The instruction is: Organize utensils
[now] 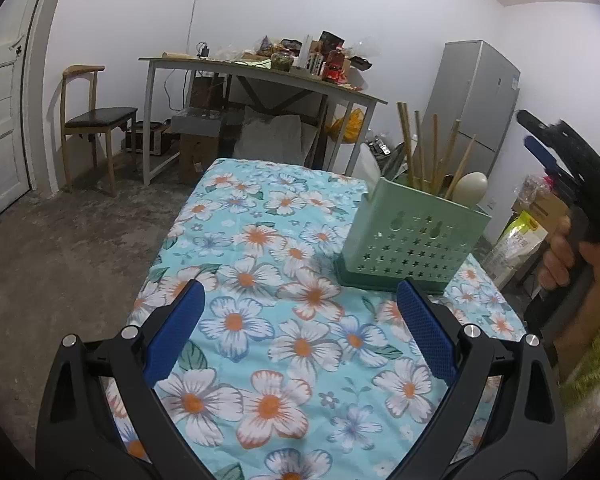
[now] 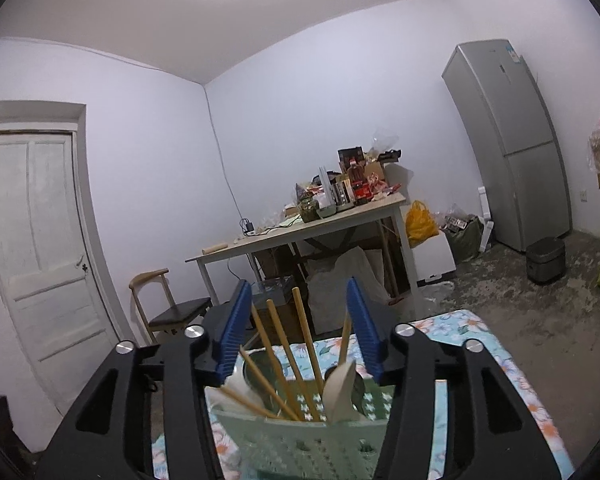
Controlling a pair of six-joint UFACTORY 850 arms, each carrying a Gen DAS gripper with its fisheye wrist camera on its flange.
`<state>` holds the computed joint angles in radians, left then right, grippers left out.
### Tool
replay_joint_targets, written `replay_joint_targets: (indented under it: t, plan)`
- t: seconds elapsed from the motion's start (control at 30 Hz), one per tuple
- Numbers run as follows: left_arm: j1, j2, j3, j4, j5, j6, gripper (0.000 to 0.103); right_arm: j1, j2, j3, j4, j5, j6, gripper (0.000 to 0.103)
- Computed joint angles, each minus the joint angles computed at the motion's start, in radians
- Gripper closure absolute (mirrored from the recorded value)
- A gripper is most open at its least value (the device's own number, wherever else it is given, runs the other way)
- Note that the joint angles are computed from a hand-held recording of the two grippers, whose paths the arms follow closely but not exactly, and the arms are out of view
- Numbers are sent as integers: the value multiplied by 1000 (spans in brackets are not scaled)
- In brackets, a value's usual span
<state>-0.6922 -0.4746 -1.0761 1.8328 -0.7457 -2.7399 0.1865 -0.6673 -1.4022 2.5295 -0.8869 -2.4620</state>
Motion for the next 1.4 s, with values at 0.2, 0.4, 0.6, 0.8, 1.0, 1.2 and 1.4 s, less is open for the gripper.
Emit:
replay_joint_targets:
  t: [0.2, 0.4, 0.6, 0.8, 1.0, 1.2, 1.4]
  plan:
    - [-9, 1, -17, -5, 9, 10, 10, -30, 84, 122, -40, 15, -16, 35]
    - [-19, 1, -38, -5, 8, 15, 10, -51, 132, 193, -134, 118, 12, 26]
    - [-32, -10, -77, -28, 0, 65, 9, -52, 171, 254, -165, 193, -4, 16]
    - [-38, -29, -127, -103, -5, 122, 8, -37, 193, 273, -184, 263, -23, 12]
    - [-42, -63, -204, -288, -45, 285, 8, -23, 193, 257, -179, 355, -19, 8]
    - [-42, -121, -312, -491, -135, 500, 8, -11, 194, 251, -145, 408, -49, 7]
    - [-46, -163, -378, -580, -243, 606, 8, -1, 194, 242, -80, 467, -114, 7]
